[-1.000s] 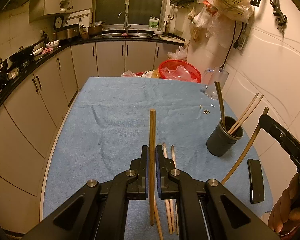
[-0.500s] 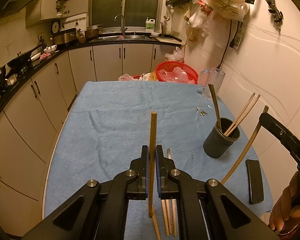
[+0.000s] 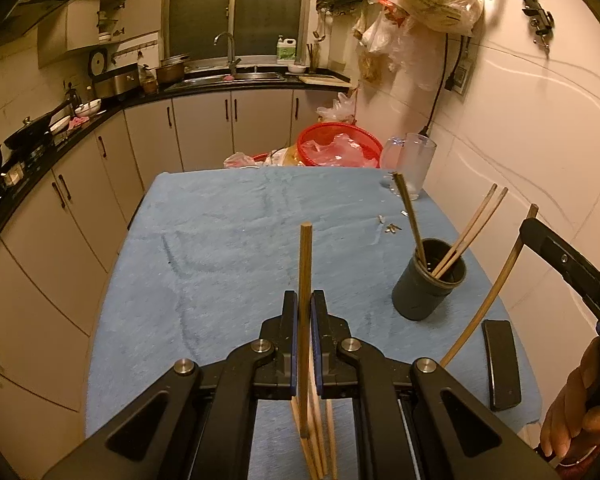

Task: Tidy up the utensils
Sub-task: 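Lift both held chopsticks and carry them over the black utensil holder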

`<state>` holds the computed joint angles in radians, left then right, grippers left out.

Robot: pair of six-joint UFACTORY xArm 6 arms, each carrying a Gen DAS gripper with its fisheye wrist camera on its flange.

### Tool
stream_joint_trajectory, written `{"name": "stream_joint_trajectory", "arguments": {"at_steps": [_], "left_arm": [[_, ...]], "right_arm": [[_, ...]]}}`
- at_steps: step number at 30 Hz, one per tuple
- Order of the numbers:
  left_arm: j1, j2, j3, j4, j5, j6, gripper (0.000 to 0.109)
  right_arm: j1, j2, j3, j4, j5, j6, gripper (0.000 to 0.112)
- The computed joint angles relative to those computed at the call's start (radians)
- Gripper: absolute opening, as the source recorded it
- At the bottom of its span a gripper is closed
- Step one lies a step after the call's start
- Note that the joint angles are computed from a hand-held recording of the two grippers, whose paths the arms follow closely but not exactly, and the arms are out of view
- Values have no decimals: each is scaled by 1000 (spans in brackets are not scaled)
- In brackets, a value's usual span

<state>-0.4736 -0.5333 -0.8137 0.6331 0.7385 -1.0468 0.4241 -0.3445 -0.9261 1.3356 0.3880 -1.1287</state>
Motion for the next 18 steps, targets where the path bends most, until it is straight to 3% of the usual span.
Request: {"name": "stream_joint_trajectory", "arguments": {"at_steps": [18], "left_arm": [[-46,125,-133,-1,-1,37,6]], "right_arm": [[-95,8,-32,50,52,-37,8]]}}
